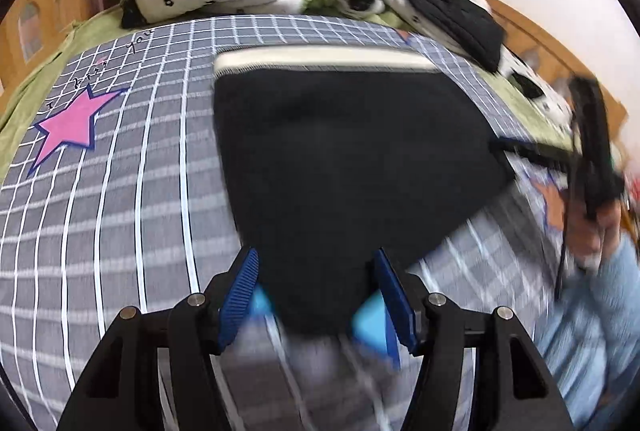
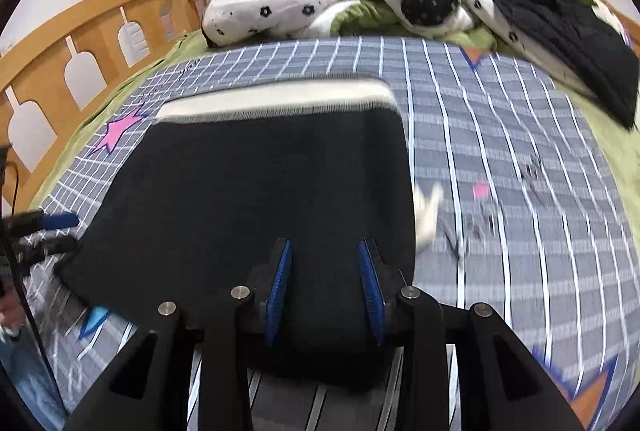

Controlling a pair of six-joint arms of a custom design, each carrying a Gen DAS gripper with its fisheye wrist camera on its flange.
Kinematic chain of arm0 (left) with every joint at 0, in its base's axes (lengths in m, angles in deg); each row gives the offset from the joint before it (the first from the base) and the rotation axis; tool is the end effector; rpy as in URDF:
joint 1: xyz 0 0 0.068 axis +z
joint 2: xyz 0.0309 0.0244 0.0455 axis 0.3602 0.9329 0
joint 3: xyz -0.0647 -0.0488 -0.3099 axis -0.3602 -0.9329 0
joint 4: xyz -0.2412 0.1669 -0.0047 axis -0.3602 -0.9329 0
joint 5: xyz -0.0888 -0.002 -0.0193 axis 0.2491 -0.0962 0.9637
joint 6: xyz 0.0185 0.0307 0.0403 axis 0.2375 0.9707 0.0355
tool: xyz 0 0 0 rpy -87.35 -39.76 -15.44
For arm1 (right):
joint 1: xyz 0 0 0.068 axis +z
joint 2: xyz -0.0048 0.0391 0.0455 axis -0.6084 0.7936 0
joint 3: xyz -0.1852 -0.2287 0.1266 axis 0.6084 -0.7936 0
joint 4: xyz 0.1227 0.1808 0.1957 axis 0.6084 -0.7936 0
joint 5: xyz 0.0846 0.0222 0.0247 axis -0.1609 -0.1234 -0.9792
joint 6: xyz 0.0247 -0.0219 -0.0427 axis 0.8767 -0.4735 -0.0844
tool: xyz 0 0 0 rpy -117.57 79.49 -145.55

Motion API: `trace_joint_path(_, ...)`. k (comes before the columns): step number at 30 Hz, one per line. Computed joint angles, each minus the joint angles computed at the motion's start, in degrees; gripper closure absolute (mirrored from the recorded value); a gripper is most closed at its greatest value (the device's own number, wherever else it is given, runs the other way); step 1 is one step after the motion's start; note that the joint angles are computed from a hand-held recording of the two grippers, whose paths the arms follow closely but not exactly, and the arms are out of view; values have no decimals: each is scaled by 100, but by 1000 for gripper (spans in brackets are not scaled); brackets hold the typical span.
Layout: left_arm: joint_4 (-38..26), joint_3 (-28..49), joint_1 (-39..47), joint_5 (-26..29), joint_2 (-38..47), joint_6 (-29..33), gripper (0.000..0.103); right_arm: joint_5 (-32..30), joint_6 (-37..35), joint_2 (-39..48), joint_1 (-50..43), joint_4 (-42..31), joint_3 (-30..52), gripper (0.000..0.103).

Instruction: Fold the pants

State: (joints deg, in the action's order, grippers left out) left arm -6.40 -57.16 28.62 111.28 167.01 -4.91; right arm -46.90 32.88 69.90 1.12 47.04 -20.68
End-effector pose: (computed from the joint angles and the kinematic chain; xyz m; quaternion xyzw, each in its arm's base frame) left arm 0.2427 0.0146 0.1337 0.2351 0.9191 -0.1669 0.2686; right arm 0.2380 0.1756 0.1278 0.0119 0.9431 0.0515 0.3283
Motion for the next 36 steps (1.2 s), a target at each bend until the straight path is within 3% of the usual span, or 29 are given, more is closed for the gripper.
trace_joint_path(4,251,-694,18,-462,-559,680,41,252,253,-387,297,-281,-190,68)
trace_joint_path(9,2117,-1407,-606,-1828,-487,243,42,202,813,-685,342,-350,-476,68)
trace_joint_path(12,2364,-1399,-808,-1905,-349,-47,48,301,836,-709,406,-490,-435,68)
trace_joint_path(13,2335,-1378,-849,-1834,-368,-186,62,345,849,-748,424,-499,-438,68)
trace_joint_path(14,2285,-1370,-864,-1726,-446,-313,83,360,865,-776,437,-483,-454,68)
trace_joint_path(17,2619,-1518,-308,-821,-777,-791,93,366,869,-767,424,-481,-462,68)
trace_joint_path(21,2455,-1150,111,-675,416,-779,94,244,846,-629,321,-518,-433,68)
trace_joint_path(25,2038,-1157,486,-211,180,-710,92,14,761,-194,261,-658,-279,69)
trace_joint_path(28,1299,-1080,678,-309,-132,-632,92,250,586,-231,385,-680,-298,68)
trace_joint_path(31,1077,-1273,965,-208,-865,-532,90,582,690,-610,430,-536,-538,68)
trace_joint_path(33,917,-1089,1070,-2,-920,-662,81,590,778,-788,390,-312,-706,68)
trace_joint_path(36,1005,-893,640,-59,-998,-1148,81,708,849,-831,352,-120,-775,68)
